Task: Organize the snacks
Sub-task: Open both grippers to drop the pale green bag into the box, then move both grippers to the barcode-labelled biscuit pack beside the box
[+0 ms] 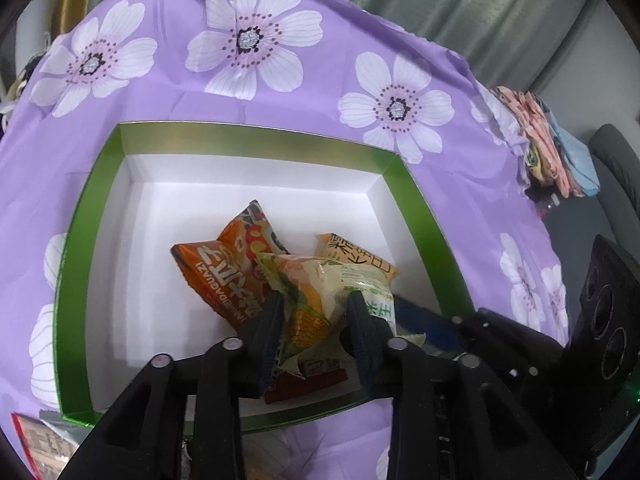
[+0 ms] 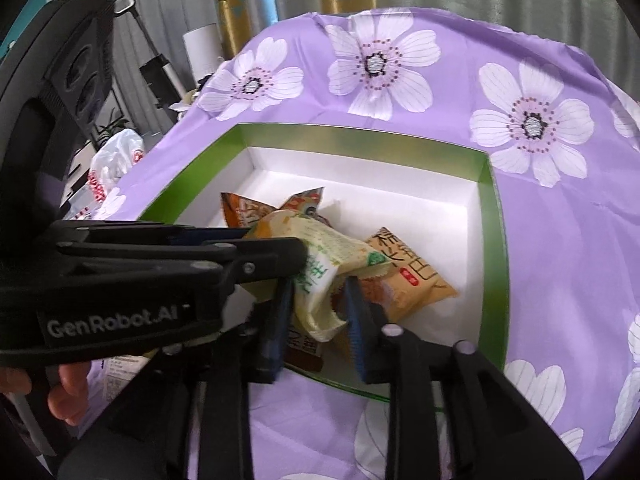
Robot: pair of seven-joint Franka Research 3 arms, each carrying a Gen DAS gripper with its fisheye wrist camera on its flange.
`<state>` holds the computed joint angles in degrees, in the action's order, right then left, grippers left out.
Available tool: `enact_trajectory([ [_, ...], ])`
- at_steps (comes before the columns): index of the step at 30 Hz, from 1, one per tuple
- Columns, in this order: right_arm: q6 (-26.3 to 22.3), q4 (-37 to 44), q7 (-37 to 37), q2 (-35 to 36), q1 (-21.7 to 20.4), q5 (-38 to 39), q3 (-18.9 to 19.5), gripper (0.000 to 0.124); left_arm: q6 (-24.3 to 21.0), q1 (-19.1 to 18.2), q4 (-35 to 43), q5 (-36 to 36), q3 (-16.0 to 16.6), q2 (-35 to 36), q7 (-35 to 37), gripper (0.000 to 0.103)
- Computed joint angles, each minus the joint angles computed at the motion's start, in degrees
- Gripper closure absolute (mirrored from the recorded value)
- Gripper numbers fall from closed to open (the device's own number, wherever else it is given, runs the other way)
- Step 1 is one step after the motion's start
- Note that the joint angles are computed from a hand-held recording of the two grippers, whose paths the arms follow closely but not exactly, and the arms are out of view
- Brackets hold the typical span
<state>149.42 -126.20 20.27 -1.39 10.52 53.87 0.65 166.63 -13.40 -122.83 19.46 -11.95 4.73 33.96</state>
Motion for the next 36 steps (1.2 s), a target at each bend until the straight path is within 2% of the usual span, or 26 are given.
enact_trajectory([
  [3,0.8,-0.4,0.0,-0.4,-0.2,1.1,-0.2,0.075,-0.9,-0.4,0.0,3.4,0.7,-0.6,-3.2,0.044],
  [4,0.8,-0.4,-0.1,-0.5,-0.3,1.6,-0.3,0.074,-0.8,-0.4,-0.2,4.4,0.8,-1.0,-4.3,0.039],
  [10,2.6,-2.1,-1.8,-3.3,-0.3,4.4,-1.1,0.064,-3.1,-0.1,-0.8,11.4,0.6,-3.7,-11.5,0.023],
  [12,3.0,-2.8,-2.7,-4.5,-0.2,5.9,-1.6,0.057,-4.2,0.0,-0.9,13.5,0.2,-4.7,-13.4,0.023],
  [18,2.9,-5.8,-4.0,-9.2,-0.2,9.6,-3.5,0.05,-4.8,0.8,-4.0,14.7,-1.2,-9.2,-15.6,0.022],
  [29,0.6,-12.9,-3.9,-18.6,-0.1,9.3,-7.0,0.048,-5.1,3.2,-13.0,14.3,-4.4,-21.5,-19.5,0.021],
  [36,-1.4,-17.0,-3.3,-23.4,0.1,7.4,-8.2,0.048,-6.2,3.4,-19.6,10.9,-5.5,-29.1,-20.8,0.021],
])
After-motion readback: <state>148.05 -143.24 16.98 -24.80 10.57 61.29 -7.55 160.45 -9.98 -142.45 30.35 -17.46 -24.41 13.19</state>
